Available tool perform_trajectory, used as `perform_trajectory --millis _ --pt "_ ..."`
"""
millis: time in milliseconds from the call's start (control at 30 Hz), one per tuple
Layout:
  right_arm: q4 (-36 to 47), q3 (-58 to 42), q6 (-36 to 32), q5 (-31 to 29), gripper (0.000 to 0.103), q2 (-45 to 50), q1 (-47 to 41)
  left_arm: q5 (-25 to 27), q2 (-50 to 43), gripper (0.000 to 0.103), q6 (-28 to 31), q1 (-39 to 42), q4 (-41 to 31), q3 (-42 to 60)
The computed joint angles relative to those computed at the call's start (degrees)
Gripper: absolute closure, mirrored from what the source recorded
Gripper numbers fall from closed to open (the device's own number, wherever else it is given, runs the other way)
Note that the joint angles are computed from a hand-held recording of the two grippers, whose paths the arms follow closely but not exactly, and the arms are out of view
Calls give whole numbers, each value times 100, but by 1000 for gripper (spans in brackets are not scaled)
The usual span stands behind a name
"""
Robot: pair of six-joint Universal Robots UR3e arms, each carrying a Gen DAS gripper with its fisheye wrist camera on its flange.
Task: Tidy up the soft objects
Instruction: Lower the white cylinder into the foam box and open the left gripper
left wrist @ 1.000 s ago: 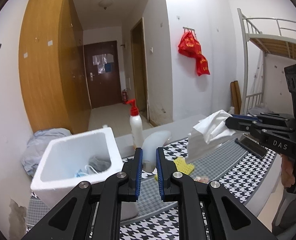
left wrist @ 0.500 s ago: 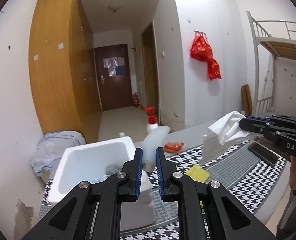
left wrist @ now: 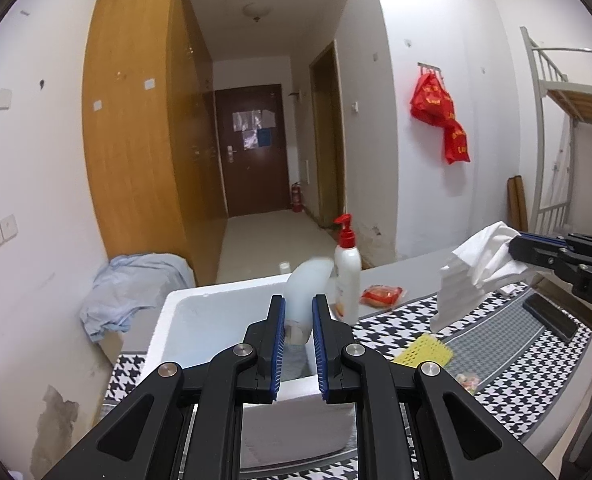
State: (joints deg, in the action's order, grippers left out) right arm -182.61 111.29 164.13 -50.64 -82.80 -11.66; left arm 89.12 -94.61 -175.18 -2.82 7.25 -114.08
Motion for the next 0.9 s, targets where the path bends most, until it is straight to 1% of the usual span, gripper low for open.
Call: perform_trajectory --millis 300,400,467,600,700,767,867,900 --pt "138 -311 -47 -76 93 228 236 19 -23 88 -76 262 -131 11" --pt "138 -329 -83 -76 93 267 268 7 -73 88 -119 376 -293 111" --pt "160 -380 -92 -100 93 318 290 -86 -119 88 -215 494 -534 223" --pt "210 -496 -102 -184 93 416 368 -115 -311 88 -229 605 -682 416" --pt "267 -599 -118 -280 93 484 447 -184 -409 84 -256 678 -769 515" --pt "316 -689 -104 -347 93 541 502 -151 -512 83 -283 704 -858 642" --pt "433 -857 -77 -440 93 616 583 -228 -553 77 -294 788 -994 724" --pt "472 -908 -71 -484 93 632 612 -238 -548 67 -302 804 -1048 741"
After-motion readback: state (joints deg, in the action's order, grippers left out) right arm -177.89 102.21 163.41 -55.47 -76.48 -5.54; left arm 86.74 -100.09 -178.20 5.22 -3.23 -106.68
